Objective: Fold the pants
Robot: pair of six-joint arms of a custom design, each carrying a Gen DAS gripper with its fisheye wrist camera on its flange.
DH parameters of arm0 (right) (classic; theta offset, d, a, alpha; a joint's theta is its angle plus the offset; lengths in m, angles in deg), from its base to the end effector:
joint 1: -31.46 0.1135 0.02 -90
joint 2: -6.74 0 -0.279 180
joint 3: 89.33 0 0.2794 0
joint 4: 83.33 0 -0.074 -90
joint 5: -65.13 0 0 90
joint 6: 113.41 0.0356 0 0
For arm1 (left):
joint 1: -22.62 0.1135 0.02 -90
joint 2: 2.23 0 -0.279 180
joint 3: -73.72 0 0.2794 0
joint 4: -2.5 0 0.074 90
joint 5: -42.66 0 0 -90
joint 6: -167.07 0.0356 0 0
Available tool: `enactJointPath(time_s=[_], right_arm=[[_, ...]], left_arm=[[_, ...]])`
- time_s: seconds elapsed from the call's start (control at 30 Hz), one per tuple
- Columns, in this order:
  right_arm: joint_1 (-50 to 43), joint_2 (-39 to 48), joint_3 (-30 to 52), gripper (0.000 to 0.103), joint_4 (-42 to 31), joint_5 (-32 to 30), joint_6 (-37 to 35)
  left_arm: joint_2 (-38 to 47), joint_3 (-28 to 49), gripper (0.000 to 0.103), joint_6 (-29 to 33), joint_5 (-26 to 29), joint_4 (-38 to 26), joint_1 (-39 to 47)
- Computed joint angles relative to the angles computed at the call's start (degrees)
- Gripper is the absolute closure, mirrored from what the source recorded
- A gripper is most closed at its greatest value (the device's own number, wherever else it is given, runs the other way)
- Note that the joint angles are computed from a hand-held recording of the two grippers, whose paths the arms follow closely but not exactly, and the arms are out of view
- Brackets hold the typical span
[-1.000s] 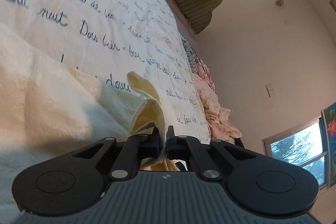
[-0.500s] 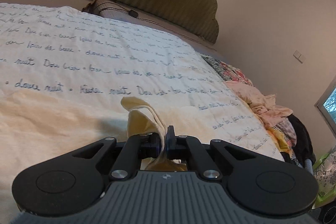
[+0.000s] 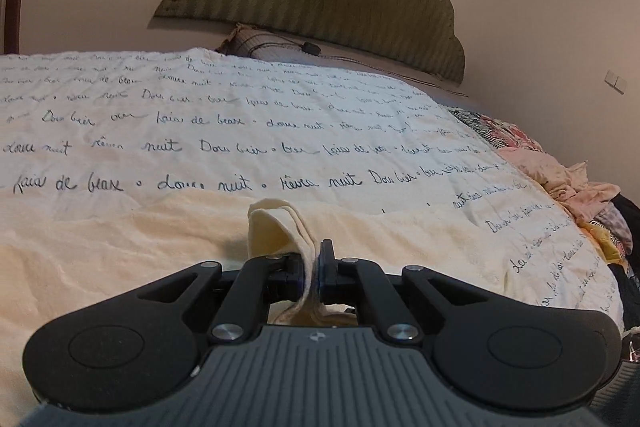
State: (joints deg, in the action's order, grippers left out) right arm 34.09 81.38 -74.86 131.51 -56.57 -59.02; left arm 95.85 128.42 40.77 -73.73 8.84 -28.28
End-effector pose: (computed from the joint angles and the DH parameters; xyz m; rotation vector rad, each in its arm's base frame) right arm 0.1783 0.0269 0.0955 -0.9533 1.6982 0.1774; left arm 0.2310 -0.2592 0.1340 0.0241 2.1641 -0.3735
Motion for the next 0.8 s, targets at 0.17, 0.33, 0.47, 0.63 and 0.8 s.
enactJointPath(time_s=[0.17,0.33,0.47,0.63,0.8], right_arm=[[1.64,1.0,3.33,0.087,-3.88,-1.35,1.22],[4.78,6.76,4.8,0.087,-3.78,-0.09,-1.47],[3.85,6.07,3.43,0.087,-1.73,-1.73,-2.62],[2.93,6.53,0.31,0.087,5.07,-2.17,-1.15],[3.54,-2.95,2.66,0.08,-15.68,1.24,-5.54]], left_arm=[[1.11,0.14,0.09,-1.08,-2.51,-4.5,0.3],[0.99,-4.53,0.078,-9.63,9.17,1.97,7.37],[1.76,-5.74,0.072,-15.14,15.08,7.83,13.14],[2.47,-0.66,0.073,-12.17,8.89,0.47,11.93],[2.96,1.07,0.068,-11.73,1.88,-8.11,8.86]])
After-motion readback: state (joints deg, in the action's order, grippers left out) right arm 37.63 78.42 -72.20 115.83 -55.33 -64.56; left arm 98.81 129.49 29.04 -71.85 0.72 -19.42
